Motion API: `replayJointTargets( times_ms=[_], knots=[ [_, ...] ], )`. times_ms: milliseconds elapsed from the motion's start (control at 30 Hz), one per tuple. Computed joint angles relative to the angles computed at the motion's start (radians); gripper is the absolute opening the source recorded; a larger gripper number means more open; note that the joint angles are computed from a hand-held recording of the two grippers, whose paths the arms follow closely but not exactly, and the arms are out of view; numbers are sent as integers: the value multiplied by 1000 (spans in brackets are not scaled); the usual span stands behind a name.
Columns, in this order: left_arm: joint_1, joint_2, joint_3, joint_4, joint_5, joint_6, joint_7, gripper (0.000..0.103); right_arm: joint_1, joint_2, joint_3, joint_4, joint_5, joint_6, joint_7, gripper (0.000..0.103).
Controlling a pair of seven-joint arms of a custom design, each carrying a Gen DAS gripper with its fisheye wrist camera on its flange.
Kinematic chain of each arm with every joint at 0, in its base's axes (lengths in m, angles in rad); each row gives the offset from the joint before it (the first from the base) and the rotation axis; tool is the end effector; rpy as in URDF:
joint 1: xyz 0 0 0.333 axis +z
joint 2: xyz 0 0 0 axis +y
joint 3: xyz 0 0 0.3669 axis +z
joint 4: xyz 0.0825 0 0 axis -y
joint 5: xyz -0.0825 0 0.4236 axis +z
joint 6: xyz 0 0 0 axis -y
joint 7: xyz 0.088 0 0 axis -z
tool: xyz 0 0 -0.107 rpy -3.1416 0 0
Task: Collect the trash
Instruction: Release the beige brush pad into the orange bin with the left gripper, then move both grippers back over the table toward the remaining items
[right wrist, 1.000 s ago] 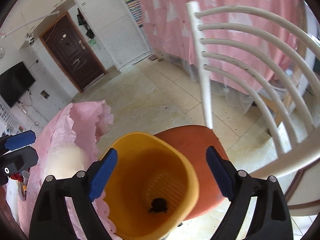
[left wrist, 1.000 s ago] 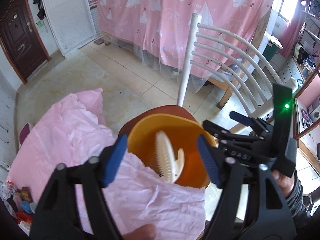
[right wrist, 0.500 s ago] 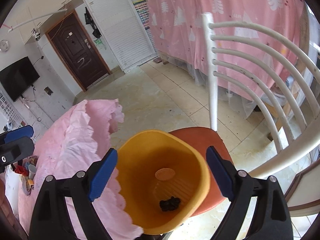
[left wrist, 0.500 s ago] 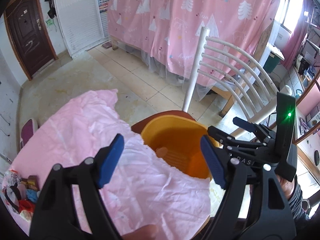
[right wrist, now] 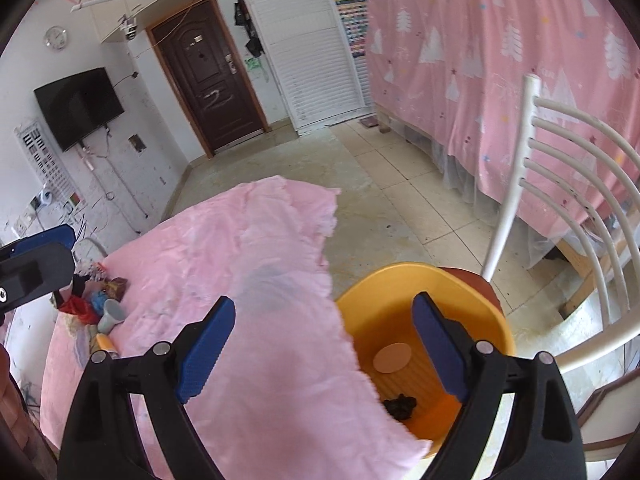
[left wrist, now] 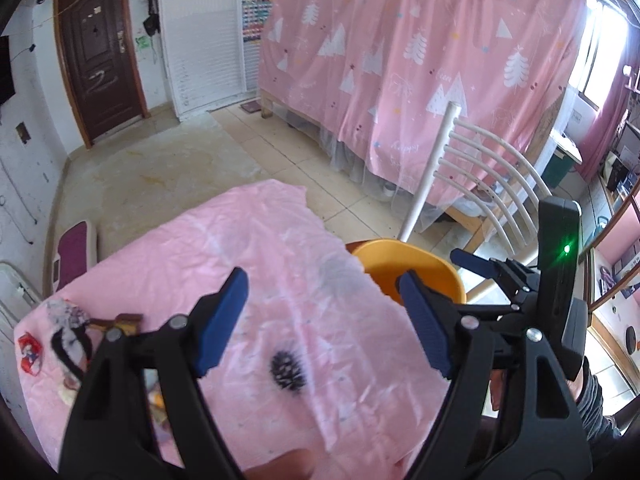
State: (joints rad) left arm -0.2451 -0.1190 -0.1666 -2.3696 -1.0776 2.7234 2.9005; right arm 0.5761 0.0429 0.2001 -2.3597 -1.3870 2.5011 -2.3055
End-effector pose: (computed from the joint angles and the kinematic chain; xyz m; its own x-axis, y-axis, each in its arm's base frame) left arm 0.5024 -0.1854 0.4344 -0.7597 -0.6467 0.0678 -0.5106 0.5287 -0.6781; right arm 0.3798 0.3818 0.3375 -0.3555 -0.8962 -0.2655 -0.5764 0.4338 -0.6925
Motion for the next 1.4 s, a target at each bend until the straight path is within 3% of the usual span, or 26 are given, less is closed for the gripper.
replayJointTargets(
  times_ms=[400, 867, 1100, 1400],
  knots=[
    [101, -42, 91, -17, -115, -44, 117, 78, 86, 193, -19, 271, 70, 3, -229, 80],
    [233, -3, 138, 12, -160, -52, 159, 79, 201, 386, -93, 529, 210, 69, -494, 80],
    [290, 64, 138, 47, -144, -31, 124, 79, 254, 475, -126, 659, 300, 116, -659, 80],
    [367, 183, 122, 110, -20, -18, -13, 79, 298, 602, -154, 826, 471, 152, -894, 80]
  ],
)
